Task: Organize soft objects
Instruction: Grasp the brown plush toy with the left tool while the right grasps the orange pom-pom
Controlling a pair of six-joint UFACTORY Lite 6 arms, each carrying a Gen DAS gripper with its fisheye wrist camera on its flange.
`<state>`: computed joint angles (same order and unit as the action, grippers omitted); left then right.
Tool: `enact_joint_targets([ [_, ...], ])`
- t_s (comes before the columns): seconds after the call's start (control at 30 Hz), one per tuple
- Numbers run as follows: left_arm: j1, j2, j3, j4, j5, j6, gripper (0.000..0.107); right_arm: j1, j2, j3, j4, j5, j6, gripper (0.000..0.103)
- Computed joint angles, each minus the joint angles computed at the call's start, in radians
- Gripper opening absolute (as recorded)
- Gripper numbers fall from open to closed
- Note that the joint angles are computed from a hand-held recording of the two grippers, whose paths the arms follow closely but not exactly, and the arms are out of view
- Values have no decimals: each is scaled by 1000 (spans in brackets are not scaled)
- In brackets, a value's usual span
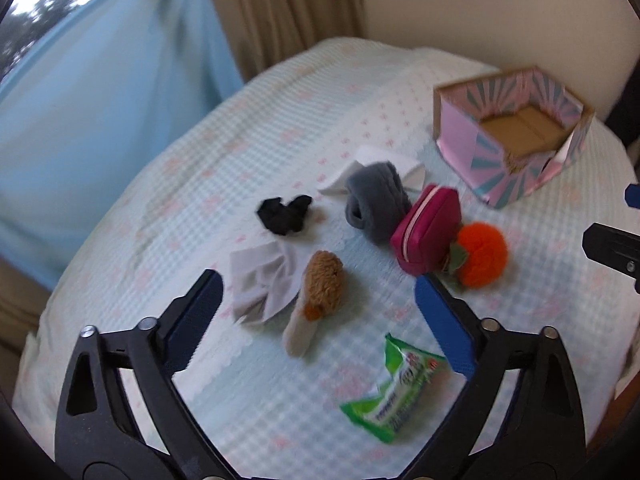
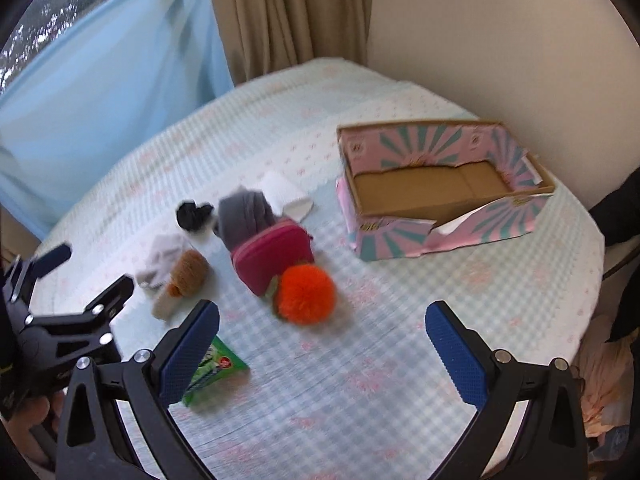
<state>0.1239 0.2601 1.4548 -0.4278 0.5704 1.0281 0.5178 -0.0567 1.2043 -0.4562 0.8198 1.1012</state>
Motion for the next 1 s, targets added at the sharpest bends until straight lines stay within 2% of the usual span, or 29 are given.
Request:
enact_joint_targets([
  [0.1,-41,113,3,3,-98,26,88,-36,83,-6,19,-72,-25,102],
  [0.17,-58,176,14,4,-138,33,82,-64,139,-2,32,-123,-45,100],
  [0.33,-90,319,53,33,-241,32,76,-118,277,15,44,-240,-79,100],
  [0.5,-84,424,111,19,-239,29,71,-151,416,62,62,-339,-117,97],
  [0.7,-91,440,64,-53,-330,130,64,-179,564,141,134,-400,-177,83],
  [0.77,-91,456,80,-32,-340,103,56,-183,598,166,169,-404,-222,76],
  [0.93,-77,506,155,89,-338,-25,32,-178,658,216,269,-396,-338,47],
  [1.0,-62,530,199,46,-298,16,31,-169,668,235,247,-375,-317,43],
])
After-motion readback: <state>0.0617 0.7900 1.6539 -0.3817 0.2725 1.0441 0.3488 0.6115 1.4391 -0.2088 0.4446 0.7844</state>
